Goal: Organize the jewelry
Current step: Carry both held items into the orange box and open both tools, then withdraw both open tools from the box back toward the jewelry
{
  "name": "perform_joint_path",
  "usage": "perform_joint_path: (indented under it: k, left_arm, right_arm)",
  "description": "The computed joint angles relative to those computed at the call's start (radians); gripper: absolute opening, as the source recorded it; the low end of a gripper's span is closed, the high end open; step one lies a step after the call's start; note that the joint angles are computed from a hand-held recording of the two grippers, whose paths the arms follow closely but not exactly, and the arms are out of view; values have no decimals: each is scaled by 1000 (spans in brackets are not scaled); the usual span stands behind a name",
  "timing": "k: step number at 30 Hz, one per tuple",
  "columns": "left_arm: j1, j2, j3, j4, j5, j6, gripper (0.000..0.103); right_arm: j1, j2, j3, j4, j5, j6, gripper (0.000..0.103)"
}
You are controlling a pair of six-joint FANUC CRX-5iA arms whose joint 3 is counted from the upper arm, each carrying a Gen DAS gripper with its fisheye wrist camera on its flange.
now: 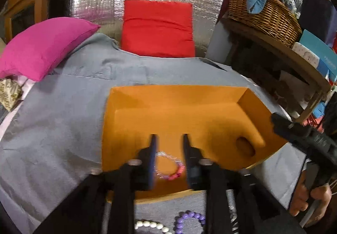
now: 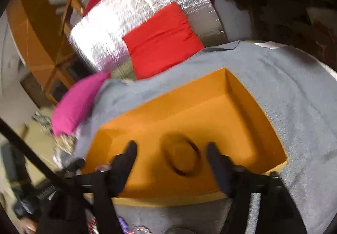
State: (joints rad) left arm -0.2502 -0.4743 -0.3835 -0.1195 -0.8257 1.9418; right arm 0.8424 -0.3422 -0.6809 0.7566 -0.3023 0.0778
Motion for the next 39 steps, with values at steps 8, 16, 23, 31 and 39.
perform_joint_path:
  k: [8,16,23,31,39]
  left_arm:
    - [-42,-72,38,-190,-108,181,61]
    - [185,-119,-84,38,-125,18,72]
    - [197,-100,-120,139,-94,-118,72]
    - [179,-102,-123,133,-100,-144,72]
    - [154,-228,-121,51,-200,-121,72]
  right_arm:
    - [-87,-56,-74,311,-56,-308,74]
    - [-132,-39,-43,-26,-33,-104,74]
    - [-81,-29,-22,-104,-63,-19,74]
    - [-48,-47,-24,-116,-106,12,74]
    - [67,-154,-48,-31,-297,5,74]
